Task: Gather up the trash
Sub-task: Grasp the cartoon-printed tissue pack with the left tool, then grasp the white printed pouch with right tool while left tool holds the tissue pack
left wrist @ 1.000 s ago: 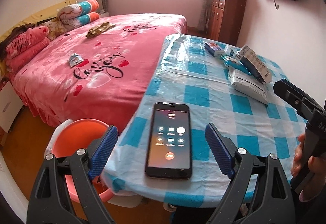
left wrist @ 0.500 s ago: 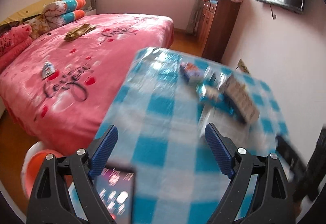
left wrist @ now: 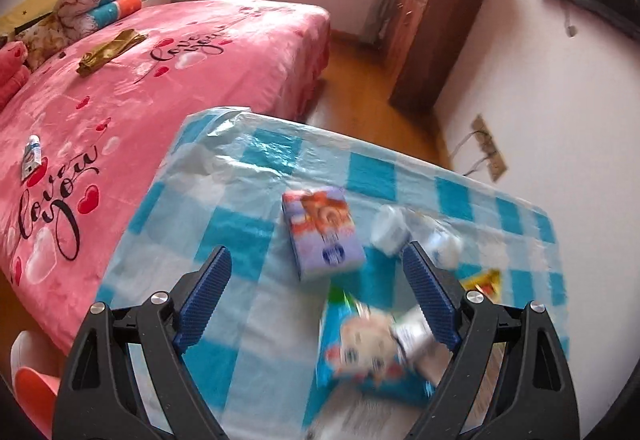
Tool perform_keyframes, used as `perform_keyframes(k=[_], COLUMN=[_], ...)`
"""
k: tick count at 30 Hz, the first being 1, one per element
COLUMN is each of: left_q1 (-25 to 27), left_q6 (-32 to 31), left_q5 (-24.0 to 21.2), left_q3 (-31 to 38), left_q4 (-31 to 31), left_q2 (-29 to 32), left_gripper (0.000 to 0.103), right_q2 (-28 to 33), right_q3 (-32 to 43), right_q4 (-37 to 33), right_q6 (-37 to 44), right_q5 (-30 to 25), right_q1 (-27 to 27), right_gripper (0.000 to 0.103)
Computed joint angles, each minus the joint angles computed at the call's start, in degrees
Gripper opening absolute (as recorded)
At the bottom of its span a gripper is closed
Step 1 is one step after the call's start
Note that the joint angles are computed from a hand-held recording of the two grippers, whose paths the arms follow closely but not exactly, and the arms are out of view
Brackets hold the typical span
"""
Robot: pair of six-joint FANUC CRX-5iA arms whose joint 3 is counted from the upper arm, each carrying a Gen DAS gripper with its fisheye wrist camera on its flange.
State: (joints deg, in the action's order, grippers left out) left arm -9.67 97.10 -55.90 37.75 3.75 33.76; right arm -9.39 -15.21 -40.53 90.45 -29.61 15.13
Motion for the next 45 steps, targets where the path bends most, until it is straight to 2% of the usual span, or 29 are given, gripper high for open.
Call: perform_keyframes(k=[4, 9, 10, 11, 13, 15, 22, 24, 26, 30, 34, 39, 45], left_q1=[-1.12, -0.77, -0.86, -0.93, -0.75, -0.05, 0.43, 0.20, 0.08, 0.05, -1.57, -2.87, -4.01], left_q6=[-0.11, 0.34, 0.75, 1.31, 2.39, 3.26, 4.15, 3.67, 3.09, 0.48, -6.83, -18.21, -24.94], left_q5=[-6.44, -13.17, -15.61, -18.01, -19.87, -20.83, -20.65, -20.44, -20.50, -16.62, -17.70, -12.96, -7.73], left_q3=[11.06, 21.20, 24.64, 28.13, 31.15, 32.59, 34.28, 34.86, 36.15, 33.84, 36.51, 25.61, 11.26], left_q4=[-2.03, -0.12, -0.81, -1.72, -1.92, -0.50, 0.50, -0.12, -0.24, 1.58, 0.45, 4.74, 8.77], left_q2=[7.18, 14.01, 15.96, 17.89, 19.79, 21.10, 22.87, 23.19, 23.95, 23.00, 24.20, 18.88, 11.32], left_gripper=[0.088, 0.087, 0.087, 0.086, 0.080, 0.074, 0.071, 0.058, 0.054, 0.053, 0.053, 0.052, 0.052], right_q2=[0.59, 1.36, 1.49, 1.84, 2.04, 2.23, 3.10, 3.17, 3.35, 3.48, 3.34, 2.21, 0.61], right_q3=[0.64, 1.70, 1.87, 2.15, 2.37, 2.59, 3.24, 3.25, 3.44, 3.49, 3.22, 2.28, 0.48], right_q4=[-3.24, -8.28, -8.80, -9.45, -10.37, -11.36, -12.75, -12.85, -13.17, -13.73, -13.74, -12.73, -6.01], right_q6=[2.20, 6.38, 6.75, 7.41, 8.25, 9.10, 10.27, 10.40, 10.54, 10.88, 10.80, 9.90, 4.32], right_q5=[-1.98, -4.76, -5.10, -5.54, -6.14, -6.90, -8.54, -8.72, -9.12, -9.48, -9.45, -8.16, -4.13], right_q1=[-2.08, -5.12, -5.55, -6.12, -6.85, -7.61, -8.63, -8.69, -8.92, -9.40, -9.53, -9.64, -7.50], right_gripper=[0.098, 0.098, 0.098, 0.098, 0.098, 0.098, 0.098, 0.098, 0.098, 0.098, 0.098, 0.098, 0.098])
